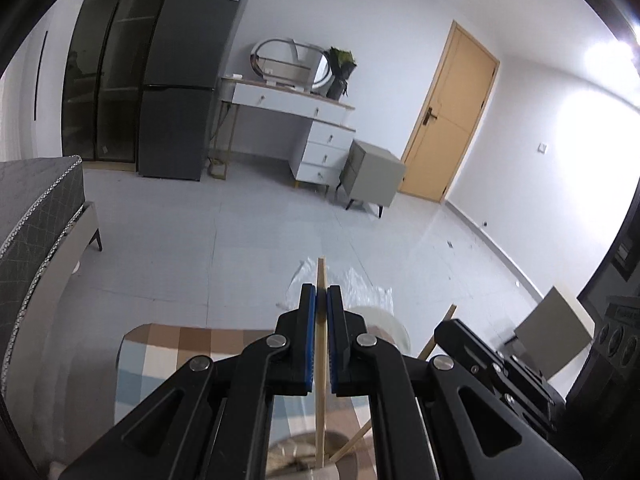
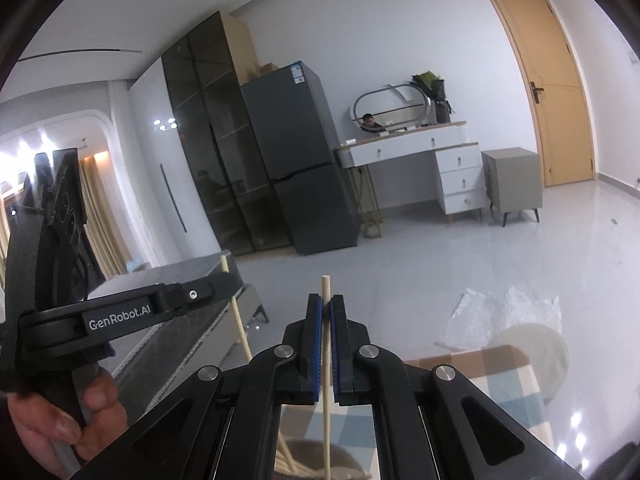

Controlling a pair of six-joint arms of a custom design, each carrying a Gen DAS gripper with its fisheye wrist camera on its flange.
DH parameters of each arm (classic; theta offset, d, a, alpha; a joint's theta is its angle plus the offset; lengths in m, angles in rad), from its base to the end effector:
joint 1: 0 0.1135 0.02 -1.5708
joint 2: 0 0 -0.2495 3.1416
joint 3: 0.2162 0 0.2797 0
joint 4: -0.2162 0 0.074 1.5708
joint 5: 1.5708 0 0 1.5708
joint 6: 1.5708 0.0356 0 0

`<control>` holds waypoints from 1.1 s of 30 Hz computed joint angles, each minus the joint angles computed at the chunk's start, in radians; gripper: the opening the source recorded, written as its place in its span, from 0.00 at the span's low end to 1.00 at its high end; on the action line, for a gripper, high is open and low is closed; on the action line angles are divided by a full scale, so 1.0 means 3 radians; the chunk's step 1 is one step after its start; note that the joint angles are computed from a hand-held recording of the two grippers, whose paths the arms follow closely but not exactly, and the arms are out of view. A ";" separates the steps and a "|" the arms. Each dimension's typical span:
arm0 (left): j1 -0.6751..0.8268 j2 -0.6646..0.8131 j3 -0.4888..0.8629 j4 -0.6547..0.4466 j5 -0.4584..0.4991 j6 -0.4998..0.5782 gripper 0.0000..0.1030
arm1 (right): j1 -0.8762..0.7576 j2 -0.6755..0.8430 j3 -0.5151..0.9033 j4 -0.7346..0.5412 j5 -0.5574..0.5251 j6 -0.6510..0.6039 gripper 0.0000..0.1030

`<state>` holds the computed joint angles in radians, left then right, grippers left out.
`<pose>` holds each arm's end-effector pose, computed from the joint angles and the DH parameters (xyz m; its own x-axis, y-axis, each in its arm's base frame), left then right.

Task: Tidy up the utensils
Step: 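Lift both chopsticks and carry them over the utensil holder, then lower both chopsticks into the holder compartments and open both grippers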

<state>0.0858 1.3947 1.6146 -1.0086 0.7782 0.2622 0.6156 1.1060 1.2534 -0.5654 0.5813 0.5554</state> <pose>0.3009 0.0008 0.4068 -0.5707 0.1362 -0.8098 0.6004 0.7420 -0.2983 0.2272 0.1367 0.3939 -0.3200 0.3134 -0.8941 0.1128 0.9496 0.2925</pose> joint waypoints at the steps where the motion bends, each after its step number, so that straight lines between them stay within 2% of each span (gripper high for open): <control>1: -0.0004 0.0010 -0.0045 0.0050 0.0013 -0.0007 0.01 | -0.0010 0.0014 -0.0023 0.0024 -0.0012 -0.0005 0.03; 3: 0.0008 -0.0035 -0.0253 0.0236 0.0034 -0.0036 0.01 | -0.0030 0.0019 -0.0095 0.0074 -0.0043 -0.0006 0.03; 8: 0.0082 -0.0102 -0.0540 0.0428 0.0141 0.0018 0.01 | -0.0070 0.0019 -0.0210 0.0130 -0.0093 -0.0078 0.03; 12: 0.0129 -0.0067 -0.0490 0.0335 0.0232 0.0062 0.01 | -0.0006 0.0043 -0.0215 0.0095 -0.0023 -0.0159 0.03; 19: 0.0089 -0.0072 -0.0438 0.0358 0.0152 -0.0007 0.01 | 0.0137 0.0075 -0.0196 -0.0057 0.0064 -0.0166 0.03; 25: 0.0161 -0.0077 -0.0393 0.0226 0.0185 0.0137 0.01 | 0.0223 0.0067 -0.0220 -0.0182 0.0079 -0.0038 0.03; 29: 0.0208 -0.0016 -0.0288 -0.0043 0.0232 0.0327 0.01 | 0.0258 0.0080 -0.0249 -0.0269 0.0045 0.0010 0.03; 33: 0.0222 0.0116 -0.0154 -0.0583 0.0243 0.0922 0.01 | 0.0237 0.0147 -0.0190 -0.0561 -0.0073 0.0142 0.06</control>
<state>0.1523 1.4294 1.5685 -1.1836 0.8512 0.5387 0.6866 1.1502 1.1962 -0.7336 0.5593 0.5979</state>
